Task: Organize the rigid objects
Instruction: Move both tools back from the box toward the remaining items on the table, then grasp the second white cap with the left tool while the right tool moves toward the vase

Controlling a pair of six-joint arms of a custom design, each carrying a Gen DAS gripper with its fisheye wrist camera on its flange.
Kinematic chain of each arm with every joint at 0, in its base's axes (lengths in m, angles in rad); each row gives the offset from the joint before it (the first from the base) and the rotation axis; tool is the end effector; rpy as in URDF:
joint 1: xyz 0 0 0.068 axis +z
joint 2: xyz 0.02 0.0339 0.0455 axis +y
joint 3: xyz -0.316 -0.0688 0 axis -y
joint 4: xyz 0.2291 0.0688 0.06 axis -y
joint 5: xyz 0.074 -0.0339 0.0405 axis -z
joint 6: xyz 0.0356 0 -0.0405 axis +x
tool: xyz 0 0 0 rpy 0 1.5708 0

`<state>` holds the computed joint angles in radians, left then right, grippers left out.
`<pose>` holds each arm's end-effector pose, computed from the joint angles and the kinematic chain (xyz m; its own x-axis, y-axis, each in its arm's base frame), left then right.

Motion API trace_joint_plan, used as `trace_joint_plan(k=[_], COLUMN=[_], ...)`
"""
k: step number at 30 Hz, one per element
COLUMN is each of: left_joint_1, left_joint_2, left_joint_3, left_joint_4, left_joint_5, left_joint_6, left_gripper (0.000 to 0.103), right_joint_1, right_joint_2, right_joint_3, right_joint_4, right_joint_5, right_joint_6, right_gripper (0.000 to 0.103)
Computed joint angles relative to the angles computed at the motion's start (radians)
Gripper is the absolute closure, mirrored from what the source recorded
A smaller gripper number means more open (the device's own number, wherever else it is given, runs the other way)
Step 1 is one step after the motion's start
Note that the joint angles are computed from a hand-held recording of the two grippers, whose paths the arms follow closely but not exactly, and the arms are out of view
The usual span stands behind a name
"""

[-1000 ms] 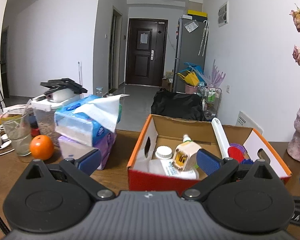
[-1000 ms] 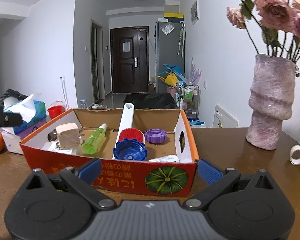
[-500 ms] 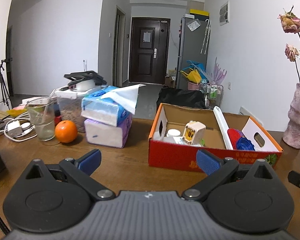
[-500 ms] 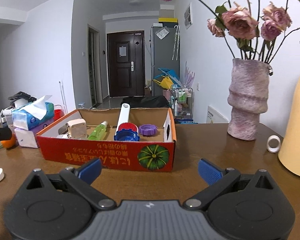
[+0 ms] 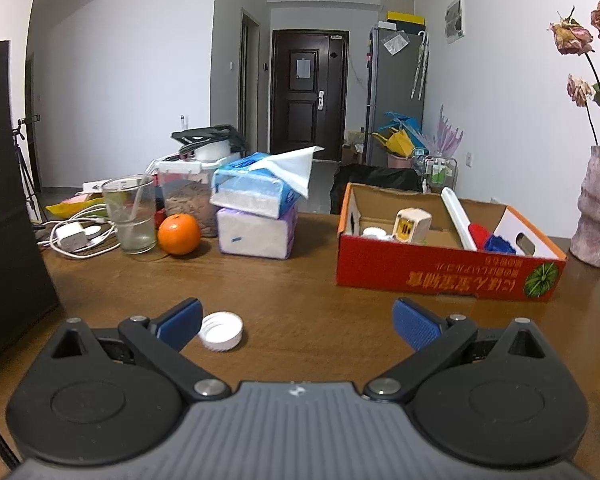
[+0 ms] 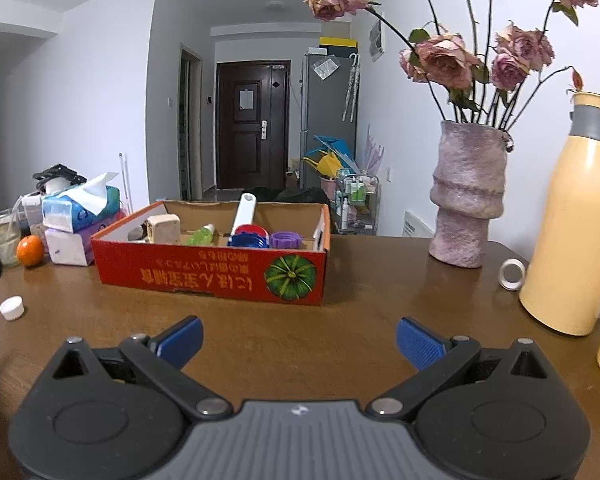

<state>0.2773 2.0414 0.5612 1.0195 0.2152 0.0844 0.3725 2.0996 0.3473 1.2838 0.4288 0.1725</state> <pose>0.3302 0.0861 0.1241 -0.4331 -0.0377 -0.9006 -0.0471 0.9987 -0.0191 0.2774 0.0925 0.1021 -0.4118 0.0067 -0.9112 0.0865 0.9957 -0.0318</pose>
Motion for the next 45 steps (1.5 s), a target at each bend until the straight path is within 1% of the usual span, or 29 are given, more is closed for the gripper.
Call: trace_joint_plan(k=[8, 13, 17, 19, 23, 26, 29, 30, 31, 32, 33, 34, 35, 36, 37, 38, 39, 45], left_joint_1=[0.101, 0.155, 0.176, 0.178, 0.171, 0.151, 0.128, 0.121, 0.117, 0.112, 0.105, 0.096, 0.091, 0.084, 0.079, 0.076, 0.072, 0.078], left_joint_2=[0.021, 0.041, 0.07, 0.09, 0.144, 0.192, 0.236, 0.25, 0.269, 0.283, 0.298, 0.31, 0.316, 0.32, 0.32, 0.32, 0.317, 0.309], left_joint_3=[-0.043, -0.014, 0.049, 0.093, 0.184, 0.294, 0.396, 0.436, 0.493, 0.531, 0.566, 0.59, 0.601, 0.602, 0.599, 0.594, 0.583, 0.565], left_joint_4=[0.028, -0.016, -0.096, -0.153, -0.228, -0.321, -0.377, -0.412, -0.48, -0.523, -0.56, -0.581, -0.588, -0.575, -0.565, -0.557, -0.542, -0.517], left_joint_5=[0.056, 0.09, 0.103, 0.105, 0.089, 0.07, 0.047, 0.048, 0.065, 0.07, 0.065, 0.046, 0.034, 0.022, 0.015, 0.015, 0.01, 0.027], left_joint_6=[0.058, 0.081, 0.097, 0.111, 0.125, 0.098, 0.064, 0.058, 0.054, 0.048, 0.046, 0.051, 0.06, 0.074, 0.086, 0.098, 0.11, 0.107], left_gripper=[0.0, 0.0, 0.0, 0.0, 0.0, 0.0, 0.0, 0.0, 0.0, 0.001, 0.005, 0.013, 0.018, 0.025, 0.037, 0.044, 0.062, 0.062], right_joint_1=[-0.018, -0.029, -0.04, -0.044, -0.058, -0.068, -0.076, -0.079, -0.083, -0.087, -0.091, -0.095, -0.099, -0.101, -0.103, -0.104, -0.105, -0.103], right_joint_2=[0.02, 0.036, 0.05, 0.057, 0.067, 0.074, 0.078, 0.08, 0.083, 0.085, 0.086, 0.087, 0.087, 0.089, 0.091, 0.092, 0.093, 0.098], right_joint_3=[-0.082, -0.096, -0.09, -0.085, -0.085, -0.081, -0.079, -0.078, -0.075, -0.072, -0.067, -0.061, -0.056, -0.051, -0.046, -0.042, -0.038, -0.038], right_joint_4=[0.08, 0.098, 0.099, 0.097, 0.105, 0.105, 0.107, 0.109, 0.108, 0.104, 0.096, 0.086, 0.076, 0.068, 0.061, 0.055, 0.048, 0.052], right_joint_5=[0.022, 0.033, 0.03, 0.03, 0.024, 0.028, 0.036, 0.04, 0.043, 0.045, 0.046, 0.046, 0.045, 0.045, 0.045, 0.046, 0.046, 0.051], right_joint_6=[0.008, 0.018, 0.022, 0.025, 0.037, 0.044, 0.051, 0.053, 0.056, 0.061, 0.064, 0.068, 0.071, 0.072, 0.073, 0.073, 0.073, 0.07], right_gripper=[0.0, 0.0, 0.0, 0.0, 0.0, 0.0, 0.0, 0.0, 0.0, 0.0, 0.0, 0.0, 0.0, 0.0, 0.0, 0.0, 0.0, 0.0])
